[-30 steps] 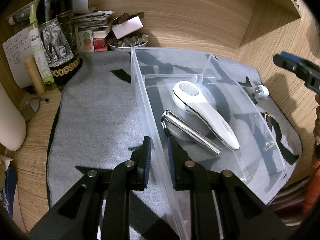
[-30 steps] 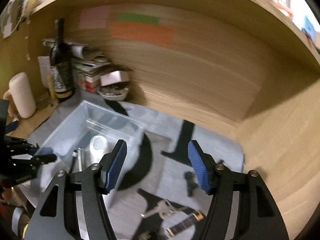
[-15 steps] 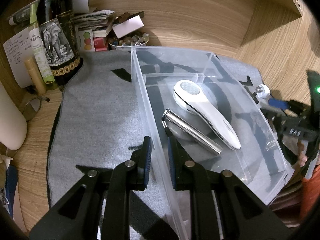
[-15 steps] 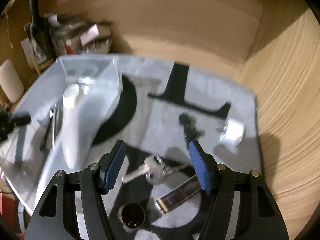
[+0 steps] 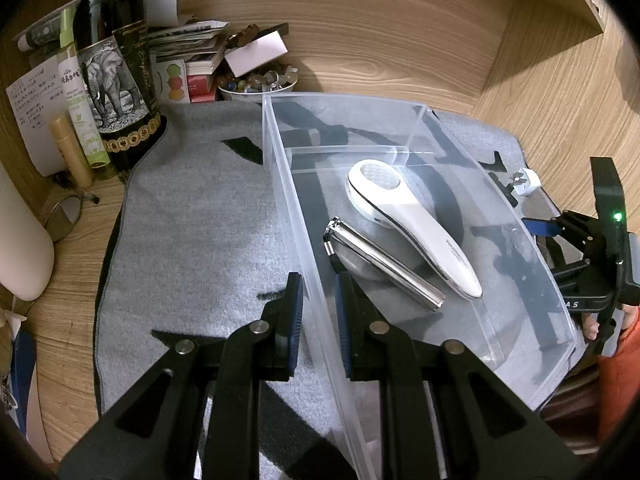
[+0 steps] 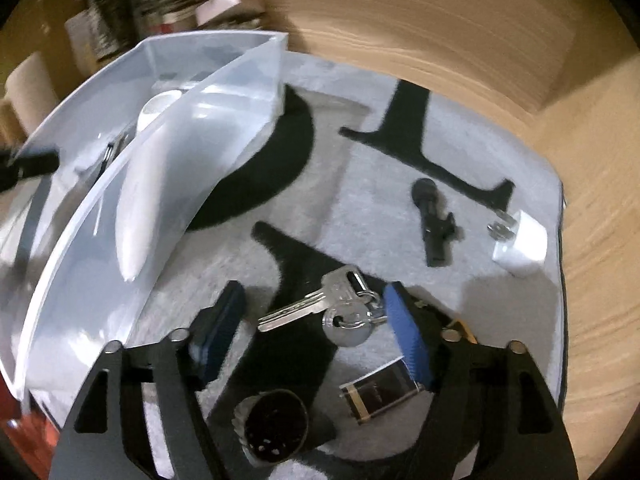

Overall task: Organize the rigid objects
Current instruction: 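Move the right tool to the key ring and grasp it, then carry the key ring into the clear box with the right tool and release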

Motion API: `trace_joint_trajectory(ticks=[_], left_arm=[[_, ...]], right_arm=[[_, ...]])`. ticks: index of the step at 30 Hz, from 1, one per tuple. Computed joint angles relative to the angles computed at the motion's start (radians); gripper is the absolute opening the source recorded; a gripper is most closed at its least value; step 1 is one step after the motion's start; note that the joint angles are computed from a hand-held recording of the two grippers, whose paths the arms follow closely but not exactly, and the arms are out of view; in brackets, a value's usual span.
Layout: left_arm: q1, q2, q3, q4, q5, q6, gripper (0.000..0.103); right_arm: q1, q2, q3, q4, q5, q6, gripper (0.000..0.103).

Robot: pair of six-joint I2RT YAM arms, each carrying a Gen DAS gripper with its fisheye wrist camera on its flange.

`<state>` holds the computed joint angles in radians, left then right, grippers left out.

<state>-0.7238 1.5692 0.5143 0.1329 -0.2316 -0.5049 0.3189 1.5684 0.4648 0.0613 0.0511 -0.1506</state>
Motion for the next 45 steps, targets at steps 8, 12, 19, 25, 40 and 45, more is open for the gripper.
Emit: trace_joint_trajectory(ticks=[8, 12, 19, 25, 40, 45], left_arm=[[-0.001, -0.001, -0.001, 0.001, 0.0, -0.001, 0.016], [-0.002, 0.0, 0.0, -0.001, -0.003, -0.002, 0.016], [-0.002, -0.001, -0.001, 0.0, -0.002, -0.002, 0.016], [-0.002, -0.001, -0.001, -0.001, -0.002, -0.003, 0.016], [-0.002, -0.002, -0.003, 0.0, -0.002, -0.002, 0.016], [-0.001, -0.002, -0.003, 0.0, -0.001, -0.001, 0.016]], right_arm=[[-0.066, 0.053, 0.019, 0.039, -0.081, -0.048, 0.076], [-0.062, 0.026, 0.001, 0.033, -0.104, -0.052, 0.047], [-0.008, -0.002, -0.02, 0.051, -0.024, -0.002, 0.026], [-0.006, -0.031, -0.031, 0.074, -0.005, 0.029, 0.026], [0.022, -0.287, -0.018, -0.008, 0.032, 0.088, 0.025], [0.073, -0.351, 0.02, -0.045, 0.027, 0.107, 0.025]])
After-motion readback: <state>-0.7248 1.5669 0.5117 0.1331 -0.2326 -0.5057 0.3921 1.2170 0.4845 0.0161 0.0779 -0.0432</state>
